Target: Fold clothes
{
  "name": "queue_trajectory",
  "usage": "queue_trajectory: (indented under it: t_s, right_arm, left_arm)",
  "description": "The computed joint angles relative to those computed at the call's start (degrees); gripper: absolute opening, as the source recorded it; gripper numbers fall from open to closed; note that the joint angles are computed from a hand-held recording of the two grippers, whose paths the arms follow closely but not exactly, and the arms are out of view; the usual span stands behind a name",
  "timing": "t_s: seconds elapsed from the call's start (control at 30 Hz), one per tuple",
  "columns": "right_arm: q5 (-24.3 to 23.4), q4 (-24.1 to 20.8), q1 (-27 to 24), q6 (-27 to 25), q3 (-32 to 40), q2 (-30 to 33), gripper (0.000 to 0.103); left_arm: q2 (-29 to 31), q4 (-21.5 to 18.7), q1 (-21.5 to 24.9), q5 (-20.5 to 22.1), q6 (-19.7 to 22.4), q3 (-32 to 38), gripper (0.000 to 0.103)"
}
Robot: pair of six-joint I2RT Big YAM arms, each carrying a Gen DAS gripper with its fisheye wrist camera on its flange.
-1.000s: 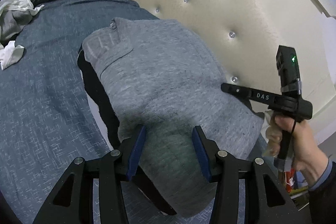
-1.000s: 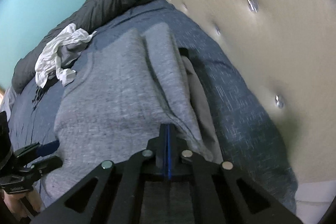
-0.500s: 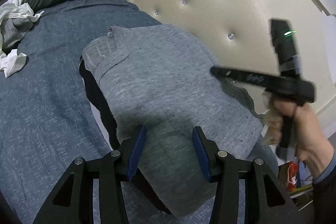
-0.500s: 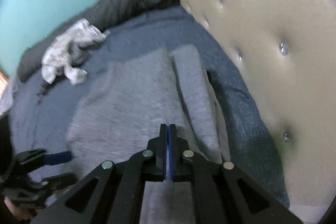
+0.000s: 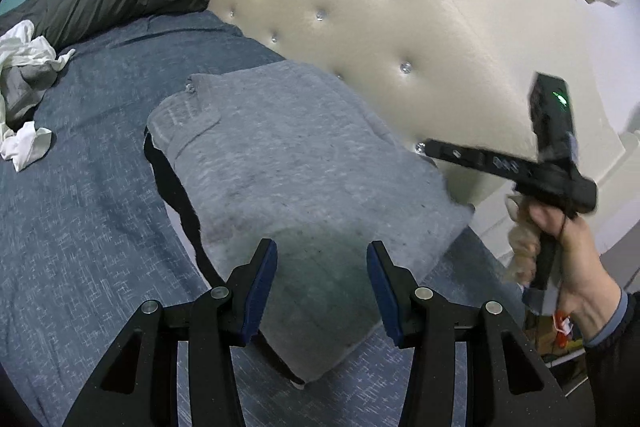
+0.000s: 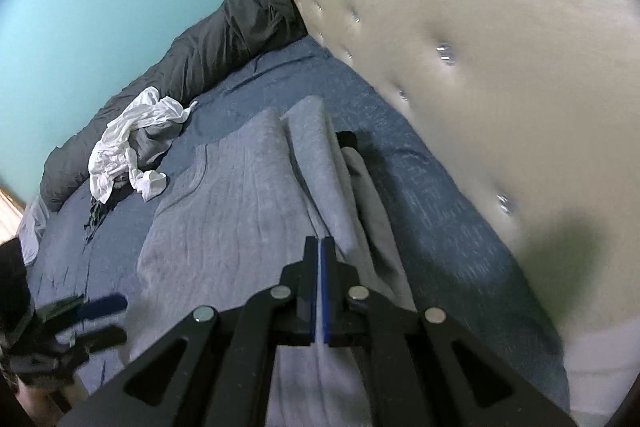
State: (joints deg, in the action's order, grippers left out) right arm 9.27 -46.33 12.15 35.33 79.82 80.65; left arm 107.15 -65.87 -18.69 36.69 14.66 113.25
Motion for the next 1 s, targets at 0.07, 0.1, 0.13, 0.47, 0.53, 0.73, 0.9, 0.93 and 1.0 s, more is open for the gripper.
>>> queue_trajectory:
  t_s: [0.07,0.1,0.13,0.47,0.53,0.73,0.9,0.93,1.0]
  right_arm:
    - [1.3,1.1,1.0,1.0,-3.0,-2.5,0.000]
    - [2.0,1.7,1.5,1.7,-4.6,-3.7,0.000]
    - [2.7,2.3,2.0,2.2,-6.2,-4.7,0.000]
    - [7.0,4.1,4.6,4.1,-11.2,-6.3,0.000]
    - [7.2,5.7,6.0,2.2,-10.3,-6.2,0.000]
    - [8.2,3.9,8.7,-0.6,-6.5,-2.5,0.000]
    - [8.8,2.7,8.2,3.3,-7.4,-2.0,0.000]
    - [9.1,2.2,7.9,4.0,-7.7,-2.2,0.000]
    - [9.7,1.0,7.6,5.2,-8.2,-2.9,0.000]
  left_arm:
    - [-0.4,0.4,-0.1,-0.4,-0.3,-0.7,0.051]
    - [-0.5,0.6,-0.2,-0.7,-0.4,-1.0,0.051]
    - [-0.6,0.9,-0.3,-0.9,-0.6,-1.3,0.051]
    - [-2.5,3.8,-0.7,-3.4,0.1,-5.1,0.051]
    - [-2.7,4.3,-0.7,-3.3,-0.4,-5.6,0.051]
    - [-3.6,5.5,-0.6,-3.3,-1.7,-7.1,0.051]
    - [-4.0,5.0,-0.5,-3.2,-1.6,-7.2,0.051]
    - [-4.1,4.7,-0.4,-3.1,-1.6,-7.2,0.051]
    - [-4.3,4.1,-0.2,-2.7,-1.4,-7.2,0.051]
